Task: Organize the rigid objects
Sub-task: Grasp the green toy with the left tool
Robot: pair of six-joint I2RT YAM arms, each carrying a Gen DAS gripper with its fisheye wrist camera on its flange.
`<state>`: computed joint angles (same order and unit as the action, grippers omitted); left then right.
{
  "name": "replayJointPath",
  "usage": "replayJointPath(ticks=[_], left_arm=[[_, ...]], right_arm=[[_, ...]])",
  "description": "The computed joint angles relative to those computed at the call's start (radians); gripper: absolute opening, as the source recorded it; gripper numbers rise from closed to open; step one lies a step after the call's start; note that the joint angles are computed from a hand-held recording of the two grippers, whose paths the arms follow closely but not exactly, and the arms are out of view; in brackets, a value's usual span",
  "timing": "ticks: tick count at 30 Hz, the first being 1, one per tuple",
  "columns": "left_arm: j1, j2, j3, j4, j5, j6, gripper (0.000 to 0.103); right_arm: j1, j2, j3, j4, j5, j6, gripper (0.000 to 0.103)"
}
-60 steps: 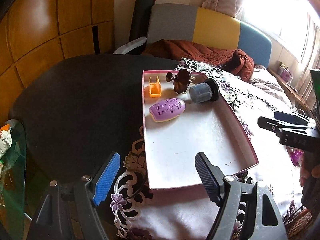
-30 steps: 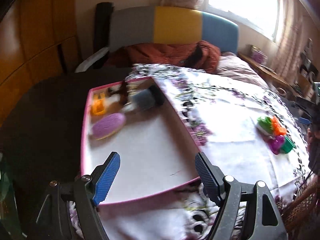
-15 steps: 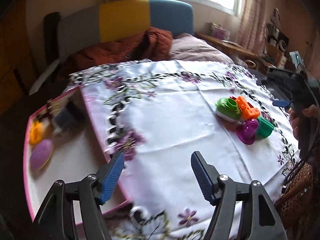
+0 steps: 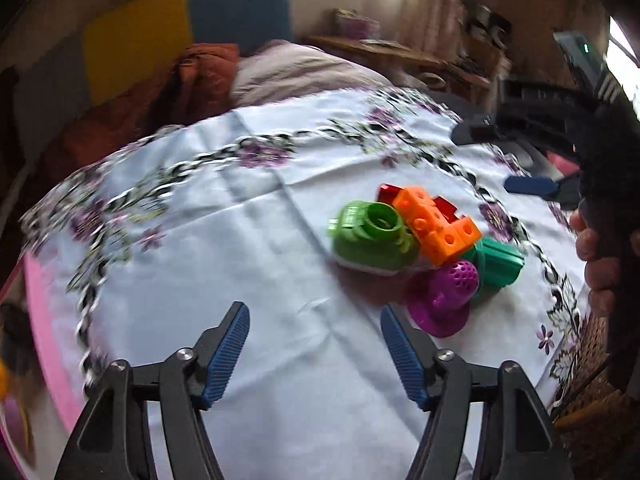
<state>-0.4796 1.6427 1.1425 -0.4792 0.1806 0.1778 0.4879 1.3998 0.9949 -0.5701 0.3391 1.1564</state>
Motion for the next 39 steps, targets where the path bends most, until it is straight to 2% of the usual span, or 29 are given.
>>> replayJointPath(ticks=[3, 6, 14, 20, 21, 24, 27, 34, 39], left_arm=[[-0.015, 0.072, 0.071, -0.009, 0.017, 0.021, 0.074], [-0.022, 0.116, 0.127, -0.009, 0.063, 0.038, 0.084], [-0.053, 0.241, 0.242, -0.011, 0.105, 0.136, 0.087], [-0.063, 0.321, 0.33, -0.032, 0.138, 0.111, 0.091], [-0.063, 0.326, 0.332, -0.029, 0.146, 0.101, 0.09], [-0.049, 0.337, 0.336, -0.041, 0.22, 0.059, 0.068], [-0.035, 0.292, 0.272, -0.006, 0.213, 0.018, 0.068], [0.067, 0.163, 0.12, 0.004, 0.204, -0.073, 0.068], [0.145, 0.0, -0.052, 0.026, 0.136, -0.114, 0.068]], right_arm=[[-0.002, 0.0, -0.007, 0.013, -0.017, 0.0, 0.092], [-0.012, 0.0, -0.018, 0.036, -0.045, -0.001, 0.092], [-0.021, 0.003, -0.032, 0.071, -0.085, -0.005, 0.093], [-0.032, 0.01, -0.039, 0.082, -0.112, 0.0, 0.093], [-0.033, 0.01, -0.04, 0.083, -0.113, 0.002, 0.093], [-0.038, 0.011, -0.045, 0.091, -0.125, 0.007, 0.093], [-0.045, -0.001, -0.062, 0.099, -0.128, 0.024, 0.093], [-0.052, -0.043, -0.099, 0.105, -0.104, 0.073, 0.093], [-0.068, -0.081, -0.14, 0.127, -0.112, 0.114, 0.093]])
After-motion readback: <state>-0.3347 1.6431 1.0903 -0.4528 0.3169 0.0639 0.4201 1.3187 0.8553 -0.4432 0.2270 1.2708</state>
